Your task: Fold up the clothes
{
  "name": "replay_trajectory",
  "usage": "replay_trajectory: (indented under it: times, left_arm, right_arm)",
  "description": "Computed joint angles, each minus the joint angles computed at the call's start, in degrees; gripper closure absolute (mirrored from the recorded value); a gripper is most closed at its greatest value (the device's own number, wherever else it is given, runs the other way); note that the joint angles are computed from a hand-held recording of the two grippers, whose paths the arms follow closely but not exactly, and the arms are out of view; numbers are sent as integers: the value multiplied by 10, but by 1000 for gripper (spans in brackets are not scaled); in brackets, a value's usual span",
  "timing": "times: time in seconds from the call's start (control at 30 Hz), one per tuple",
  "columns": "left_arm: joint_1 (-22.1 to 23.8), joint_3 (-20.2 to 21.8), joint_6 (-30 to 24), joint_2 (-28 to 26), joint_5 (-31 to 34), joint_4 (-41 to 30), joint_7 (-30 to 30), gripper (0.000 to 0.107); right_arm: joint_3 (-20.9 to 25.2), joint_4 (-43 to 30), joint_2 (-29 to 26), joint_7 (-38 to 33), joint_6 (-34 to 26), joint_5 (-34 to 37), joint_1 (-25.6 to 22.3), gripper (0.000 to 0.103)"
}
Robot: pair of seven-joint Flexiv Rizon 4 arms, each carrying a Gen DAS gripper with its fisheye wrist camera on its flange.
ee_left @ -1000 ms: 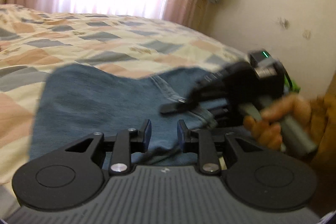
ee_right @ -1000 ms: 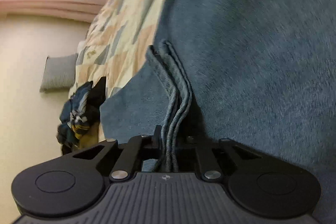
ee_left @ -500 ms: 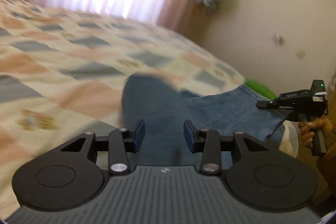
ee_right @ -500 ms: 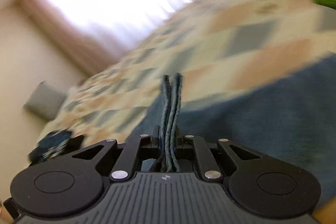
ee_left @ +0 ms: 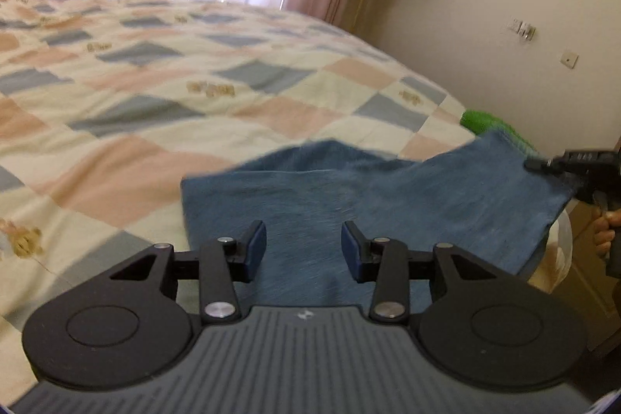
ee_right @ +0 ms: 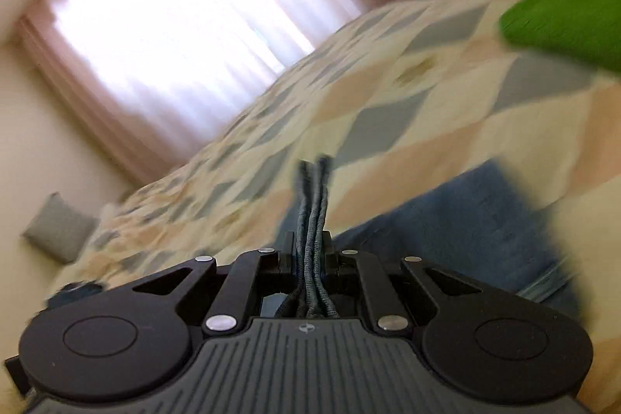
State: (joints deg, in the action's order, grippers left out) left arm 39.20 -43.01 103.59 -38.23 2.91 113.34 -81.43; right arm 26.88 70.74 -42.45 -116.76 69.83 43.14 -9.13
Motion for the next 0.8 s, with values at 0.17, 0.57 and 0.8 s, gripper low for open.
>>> replay_trajectory:
  times: [0.17, 0.57, 0.8]
  left_arm:
    - [-40, 31, -14, -12, -20, -12, 2, 70]
    - [-83, 66, -20, -14, -34, -35, 14, 66]
    - [-97, 74, -32, -17, -49, -49, 40, 63]
  right_arm:
    - [-41, -16, -48, 119, -13, -31, 6, 94]
    - [-16, -8, -51, 91, 27, -22, -24, 94]
    - [3, -6, -57, 83, 62, -30, -37, 94]
